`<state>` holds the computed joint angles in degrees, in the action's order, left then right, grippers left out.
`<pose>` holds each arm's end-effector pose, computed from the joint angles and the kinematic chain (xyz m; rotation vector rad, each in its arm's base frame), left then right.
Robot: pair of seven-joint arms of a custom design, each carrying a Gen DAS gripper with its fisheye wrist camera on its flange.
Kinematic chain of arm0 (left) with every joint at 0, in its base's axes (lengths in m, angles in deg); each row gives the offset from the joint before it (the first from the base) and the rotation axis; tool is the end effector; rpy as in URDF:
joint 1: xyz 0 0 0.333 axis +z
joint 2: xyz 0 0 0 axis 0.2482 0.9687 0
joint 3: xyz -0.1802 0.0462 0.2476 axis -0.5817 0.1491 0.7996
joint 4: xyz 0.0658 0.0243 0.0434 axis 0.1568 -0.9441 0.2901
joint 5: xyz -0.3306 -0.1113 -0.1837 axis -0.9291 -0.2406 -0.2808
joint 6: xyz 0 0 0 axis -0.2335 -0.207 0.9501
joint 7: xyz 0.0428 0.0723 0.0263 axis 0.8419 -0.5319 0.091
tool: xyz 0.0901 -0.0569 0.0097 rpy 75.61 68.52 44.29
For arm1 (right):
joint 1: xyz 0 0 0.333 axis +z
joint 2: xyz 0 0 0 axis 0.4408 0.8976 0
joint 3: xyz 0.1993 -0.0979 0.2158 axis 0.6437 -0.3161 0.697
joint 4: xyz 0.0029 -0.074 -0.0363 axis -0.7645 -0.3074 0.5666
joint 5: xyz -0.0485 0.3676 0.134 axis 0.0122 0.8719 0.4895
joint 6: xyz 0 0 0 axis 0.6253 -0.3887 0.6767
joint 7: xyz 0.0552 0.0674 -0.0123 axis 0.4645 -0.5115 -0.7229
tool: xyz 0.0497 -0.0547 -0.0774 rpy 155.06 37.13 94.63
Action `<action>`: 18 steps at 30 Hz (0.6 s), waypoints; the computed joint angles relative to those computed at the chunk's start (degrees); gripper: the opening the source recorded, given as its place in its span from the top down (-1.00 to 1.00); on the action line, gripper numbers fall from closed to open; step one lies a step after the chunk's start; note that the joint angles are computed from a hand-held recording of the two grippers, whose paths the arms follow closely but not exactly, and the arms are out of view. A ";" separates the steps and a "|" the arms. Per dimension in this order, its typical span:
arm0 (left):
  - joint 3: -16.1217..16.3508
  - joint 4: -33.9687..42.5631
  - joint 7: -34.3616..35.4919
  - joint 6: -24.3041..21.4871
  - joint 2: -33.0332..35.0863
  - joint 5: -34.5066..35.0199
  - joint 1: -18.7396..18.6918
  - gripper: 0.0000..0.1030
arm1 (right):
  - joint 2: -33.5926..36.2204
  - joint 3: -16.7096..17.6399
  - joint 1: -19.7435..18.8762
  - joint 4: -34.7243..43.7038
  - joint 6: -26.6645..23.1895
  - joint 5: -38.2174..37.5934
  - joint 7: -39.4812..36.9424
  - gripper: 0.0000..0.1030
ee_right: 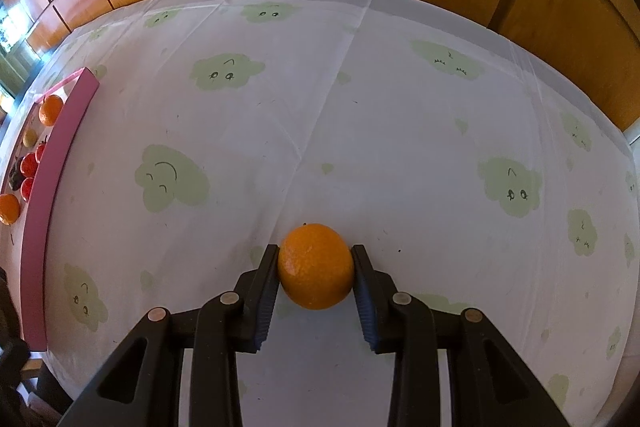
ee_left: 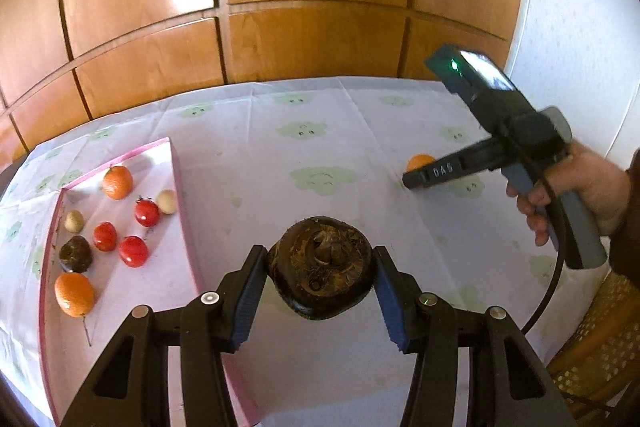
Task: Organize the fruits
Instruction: 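Carry the dark brown fruit into the tray with the left tool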
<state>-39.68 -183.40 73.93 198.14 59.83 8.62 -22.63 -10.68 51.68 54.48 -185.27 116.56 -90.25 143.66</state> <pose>0.4189 -0.4868 0.3051 -1.7551 1.8735 -0.8215 0.6154 0.3264 0.2549 -2.3982 1.5301 -0.2624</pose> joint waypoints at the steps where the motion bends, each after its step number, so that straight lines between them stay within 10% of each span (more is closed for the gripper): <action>1: 0.13 -0.57 -0.75 0.00 -0.63 0.31 -0.03 -0.03 | 0.05 -0.06 0.12 0.05 0.01 -0.04 0.14 0.31; 18: -1.15 -6.58 -5.51 0.32 -5.31 0.82 3.39 -0.03 | 0.15 -1.03 1.40 -0.53 1.23 -1.70 1.39 0.31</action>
